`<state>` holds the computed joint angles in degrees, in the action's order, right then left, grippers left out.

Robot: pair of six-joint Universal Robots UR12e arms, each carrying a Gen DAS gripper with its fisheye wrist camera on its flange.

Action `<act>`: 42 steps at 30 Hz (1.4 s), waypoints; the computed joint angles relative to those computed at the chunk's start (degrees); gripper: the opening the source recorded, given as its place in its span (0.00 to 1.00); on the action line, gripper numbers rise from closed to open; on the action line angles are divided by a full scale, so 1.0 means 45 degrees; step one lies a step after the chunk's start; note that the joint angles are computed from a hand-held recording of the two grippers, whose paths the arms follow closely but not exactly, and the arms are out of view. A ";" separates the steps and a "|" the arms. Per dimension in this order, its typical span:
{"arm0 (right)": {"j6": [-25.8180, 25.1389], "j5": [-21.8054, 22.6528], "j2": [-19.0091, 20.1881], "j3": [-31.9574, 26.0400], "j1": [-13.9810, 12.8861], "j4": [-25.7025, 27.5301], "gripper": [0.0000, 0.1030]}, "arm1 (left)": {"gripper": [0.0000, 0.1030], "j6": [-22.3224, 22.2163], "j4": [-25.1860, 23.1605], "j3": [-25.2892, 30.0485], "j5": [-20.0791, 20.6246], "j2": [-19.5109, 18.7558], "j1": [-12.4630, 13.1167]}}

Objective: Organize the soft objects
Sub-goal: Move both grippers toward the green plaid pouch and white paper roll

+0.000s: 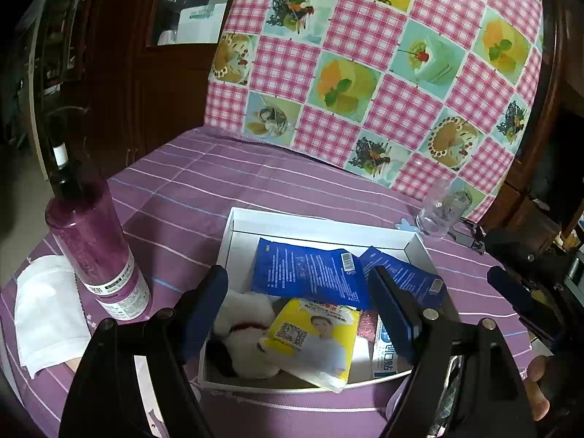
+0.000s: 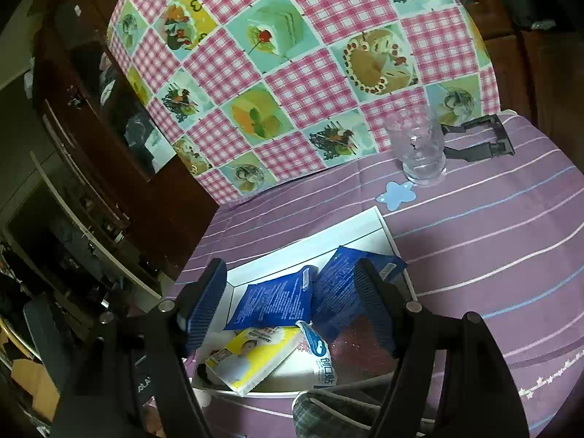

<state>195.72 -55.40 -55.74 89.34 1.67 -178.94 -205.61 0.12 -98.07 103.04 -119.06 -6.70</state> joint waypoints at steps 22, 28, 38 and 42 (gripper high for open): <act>-0.1239 -0.1145 -0.1822 0.0245 -0.0387 0.5404 0.71 | 0.78 0.0514 -0.2393 0.0124 -0.0640 0.0940 -0.0371; -0.1994 -0.1252 -0.2224 0.0408 -0.0483 0.6454 0.71 | 0.78 0.0684 -0.3047 0.0289 -0.0603 0.1050 -0.0652; -0.3976 -0.0660 -0.2471 0.0413 -0.0476 0.8285 0.71 | 0.78 0.0953 -0.2947 -0.0217 -0.0411 0.1164 -0.0750; -0.4143 -0.0854 -0.2520 0.0455 -0.0430 0.8393 0.71 | 0.78 0.0882 -0.2613 -0.0663 -0.0622 0.1318 -0.0703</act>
